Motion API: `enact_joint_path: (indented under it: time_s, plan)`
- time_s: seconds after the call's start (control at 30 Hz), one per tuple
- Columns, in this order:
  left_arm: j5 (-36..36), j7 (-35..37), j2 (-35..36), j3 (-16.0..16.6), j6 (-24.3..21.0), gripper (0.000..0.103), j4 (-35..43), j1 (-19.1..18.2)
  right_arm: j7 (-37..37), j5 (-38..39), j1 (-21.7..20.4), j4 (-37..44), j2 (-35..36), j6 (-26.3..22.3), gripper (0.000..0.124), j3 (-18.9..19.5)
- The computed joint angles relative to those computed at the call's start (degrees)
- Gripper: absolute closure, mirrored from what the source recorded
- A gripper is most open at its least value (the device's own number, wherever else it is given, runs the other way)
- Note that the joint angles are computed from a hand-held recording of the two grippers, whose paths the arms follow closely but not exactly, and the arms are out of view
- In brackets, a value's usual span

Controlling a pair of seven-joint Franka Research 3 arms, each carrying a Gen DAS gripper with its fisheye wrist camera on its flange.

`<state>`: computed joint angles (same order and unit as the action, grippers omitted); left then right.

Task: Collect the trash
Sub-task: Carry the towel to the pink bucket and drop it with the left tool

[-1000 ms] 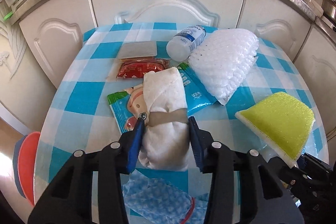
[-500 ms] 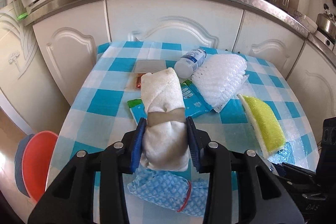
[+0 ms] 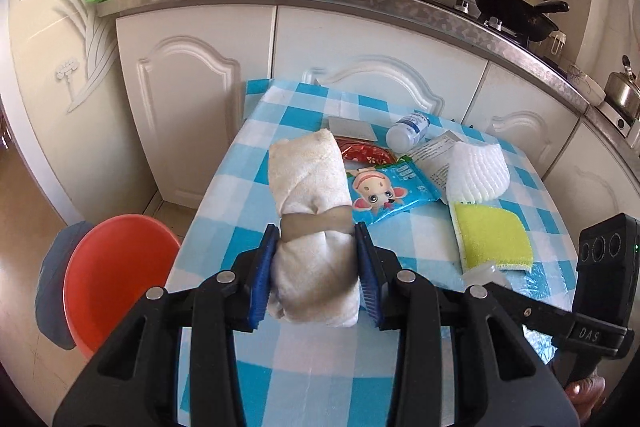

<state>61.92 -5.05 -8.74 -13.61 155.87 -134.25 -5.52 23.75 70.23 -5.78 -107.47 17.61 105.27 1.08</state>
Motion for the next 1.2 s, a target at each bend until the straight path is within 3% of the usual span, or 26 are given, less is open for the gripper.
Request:
enact_joint_path:
  time_s: [0.27,0.53,0.87,1.03,1.2]
  plan:
    - [-2.48,-0.97,-8.77,0.41,5.09,0.063,-10.97,3.12,-1.33,1.53,0.64,-2.99,-2.18,0.83,0.08,0.06]
    - [-1.75,-4.23,-16.02,-1.34,11.48,0.063,-20.48,10.27,-7.0,5.24,4.02,-9.83,-9.38,10.36,0.08,-0.51]
    - [-3.19,-4.28,-22.0,-4.25,20.93,0.063,-29.27,22.18,-5.39,5.71,8.67,-13.5,-14.48,14.9,0.08,-0.71]
    - [-4.35,-4.86,-24.39,-7.31,25.7,0.063,-32.78,29.99,-4.72,4.55,11.6,-14.84,-16.9,15.85,0.08,-0.19]
    - [-6.85,-3.91,-23.84,-12.79,32.36,0.063,-34.35,38.58,-3.6,2.76,15.86,-15.38,-18.6,19.86,0.08,1.47]
